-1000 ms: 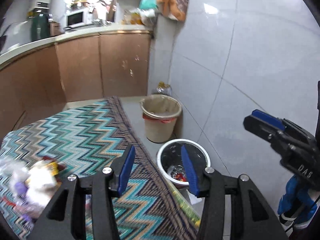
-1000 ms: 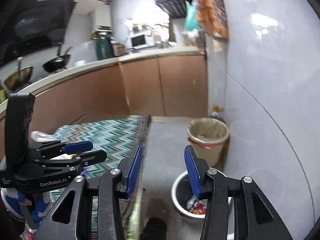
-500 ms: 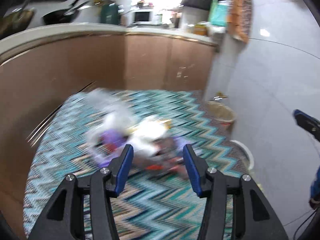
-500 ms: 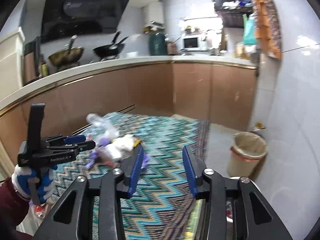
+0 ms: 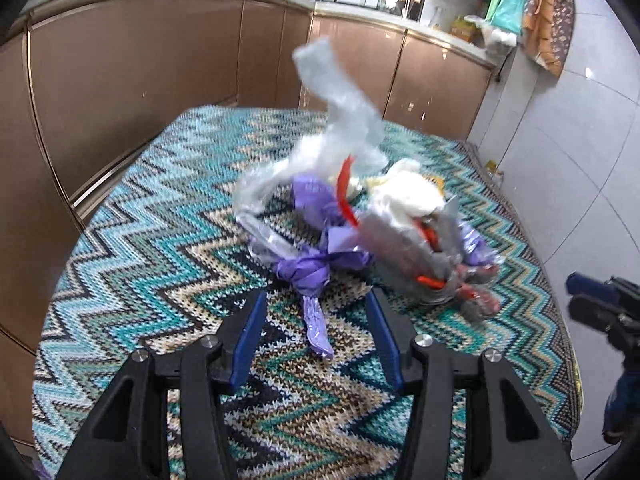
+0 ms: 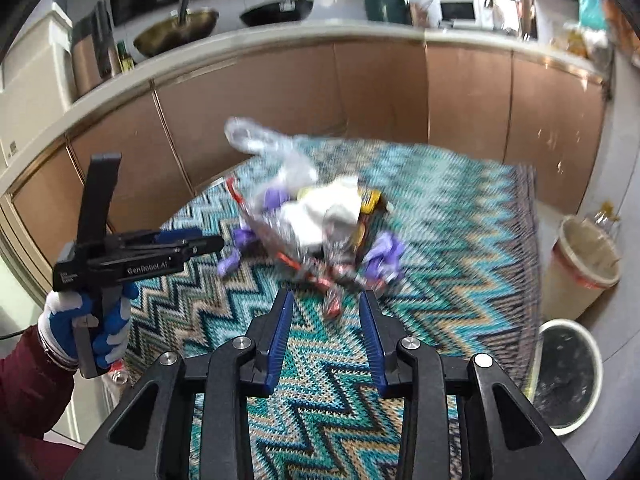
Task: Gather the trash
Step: 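Grasp the red-tied plastic bag with right gripper while left grasps purple glove, then carry both items over the white-rimmed bin and open both grippers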
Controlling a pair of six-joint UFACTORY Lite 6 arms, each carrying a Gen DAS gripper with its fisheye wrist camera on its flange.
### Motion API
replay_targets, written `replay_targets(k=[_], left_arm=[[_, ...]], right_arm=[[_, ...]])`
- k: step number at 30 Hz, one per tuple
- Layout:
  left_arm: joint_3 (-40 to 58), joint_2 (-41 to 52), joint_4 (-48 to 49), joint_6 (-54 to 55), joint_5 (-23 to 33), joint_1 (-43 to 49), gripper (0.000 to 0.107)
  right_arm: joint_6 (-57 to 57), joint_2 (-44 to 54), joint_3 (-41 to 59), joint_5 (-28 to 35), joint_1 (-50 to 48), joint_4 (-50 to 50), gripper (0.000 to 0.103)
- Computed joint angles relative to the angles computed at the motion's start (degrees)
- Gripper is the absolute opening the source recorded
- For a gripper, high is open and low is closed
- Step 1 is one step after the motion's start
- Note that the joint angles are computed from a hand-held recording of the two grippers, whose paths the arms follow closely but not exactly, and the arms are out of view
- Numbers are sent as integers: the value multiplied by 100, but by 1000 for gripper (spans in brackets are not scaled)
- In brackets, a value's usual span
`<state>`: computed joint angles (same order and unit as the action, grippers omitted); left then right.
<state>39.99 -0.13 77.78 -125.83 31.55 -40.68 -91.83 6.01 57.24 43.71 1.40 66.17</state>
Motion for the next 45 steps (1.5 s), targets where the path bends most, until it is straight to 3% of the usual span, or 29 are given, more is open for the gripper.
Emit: replay_targets(k=[5, 18, 26, 29, 38, 45], left_arm=[[187, 440, 397, -212, -543, 467, 50], [581, 1127, 964, -574, -1104, 888, 48], [291, 892, 1117, -768, -1139, 891, 16], [32, 619, 1198, -895, -1145, 880, 12], [-736, -579, 397, -496, -489, 219, 10], [-989, -1547, -739, 151, 672, -780, 10]], right_arm=[[237, 906, 527, -310, 406, -151, 33], [958, 2207, 1661, -612, 1016, -658, 28], [1018, 2329, 1701, -634, 1158, -746, 11], [893, 2150, 1512, -620, 1176, -656, 9], [596, 1251, 816, -504, 1132, -416, 8], [265, 206, -24, -273, 734, -230, 8]])
